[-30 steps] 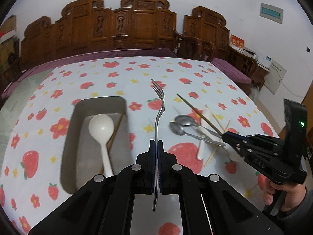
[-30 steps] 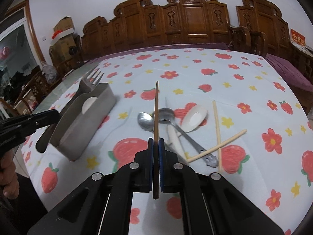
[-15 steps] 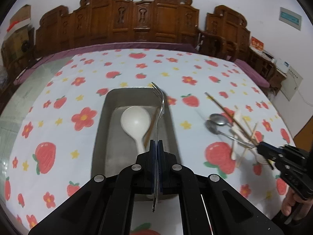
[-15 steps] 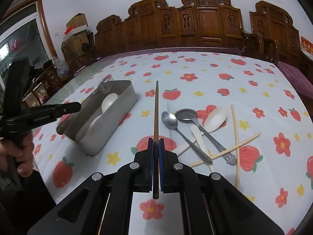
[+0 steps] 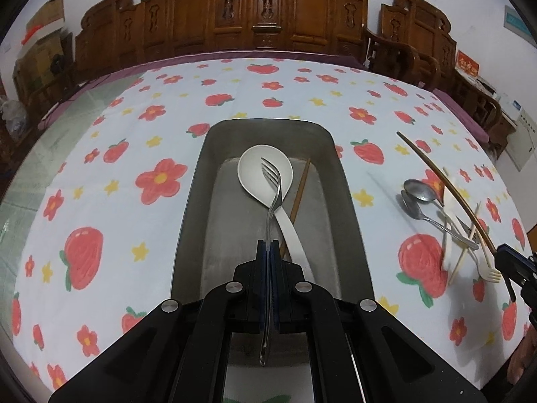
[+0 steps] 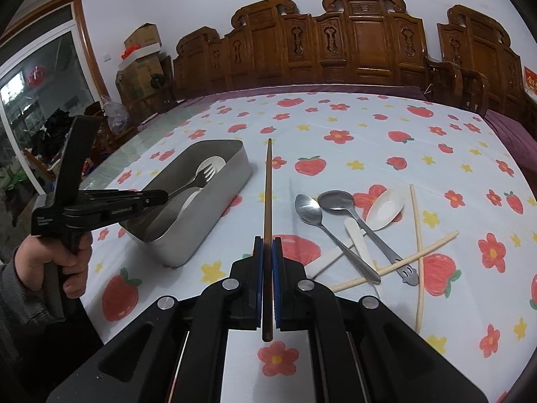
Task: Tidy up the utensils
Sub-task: 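Open the left tool to drop the steel fork into the tray, then lower the wooden chopstick into the tray and open the right tool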
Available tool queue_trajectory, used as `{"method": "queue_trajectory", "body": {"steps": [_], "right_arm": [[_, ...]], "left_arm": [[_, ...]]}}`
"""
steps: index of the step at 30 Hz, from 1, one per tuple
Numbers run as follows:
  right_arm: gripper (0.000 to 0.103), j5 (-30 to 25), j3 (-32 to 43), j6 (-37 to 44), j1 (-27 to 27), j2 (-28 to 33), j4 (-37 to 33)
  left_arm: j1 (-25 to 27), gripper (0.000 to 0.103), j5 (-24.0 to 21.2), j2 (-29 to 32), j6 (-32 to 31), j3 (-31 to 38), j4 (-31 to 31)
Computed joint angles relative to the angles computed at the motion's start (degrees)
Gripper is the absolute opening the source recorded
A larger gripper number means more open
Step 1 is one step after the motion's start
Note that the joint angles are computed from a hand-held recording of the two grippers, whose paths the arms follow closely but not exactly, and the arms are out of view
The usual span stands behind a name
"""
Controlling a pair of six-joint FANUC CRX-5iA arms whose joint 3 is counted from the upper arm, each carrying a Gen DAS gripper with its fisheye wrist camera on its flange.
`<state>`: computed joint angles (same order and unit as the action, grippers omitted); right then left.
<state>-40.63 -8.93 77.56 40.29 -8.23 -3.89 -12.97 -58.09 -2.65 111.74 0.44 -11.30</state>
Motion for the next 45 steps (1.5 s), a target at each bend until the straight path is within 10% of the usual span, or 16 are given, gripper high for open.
{"method": "queue_trajectory", "body": {"steps": [26,39,45], "right_arm": [[0.006,-2.5,6.8,-3.0,6.5,4.6,2.3],[0.006,-6.6,14.7,-4.9,8.5,12.5,1.6],[0.006,-7.9,17.6,-5.6,8.6,15.4,1.0]], "left_arm": [[3.7,0.005,1.6,-5.6,-4.4,-1.3,1.6],[5.5,0.076,2.1,-9.8,-9.0,-1.7,0.4],[6.2,0.087,0.9,-10.2,-7.6,-1.4,-2.0]]}}
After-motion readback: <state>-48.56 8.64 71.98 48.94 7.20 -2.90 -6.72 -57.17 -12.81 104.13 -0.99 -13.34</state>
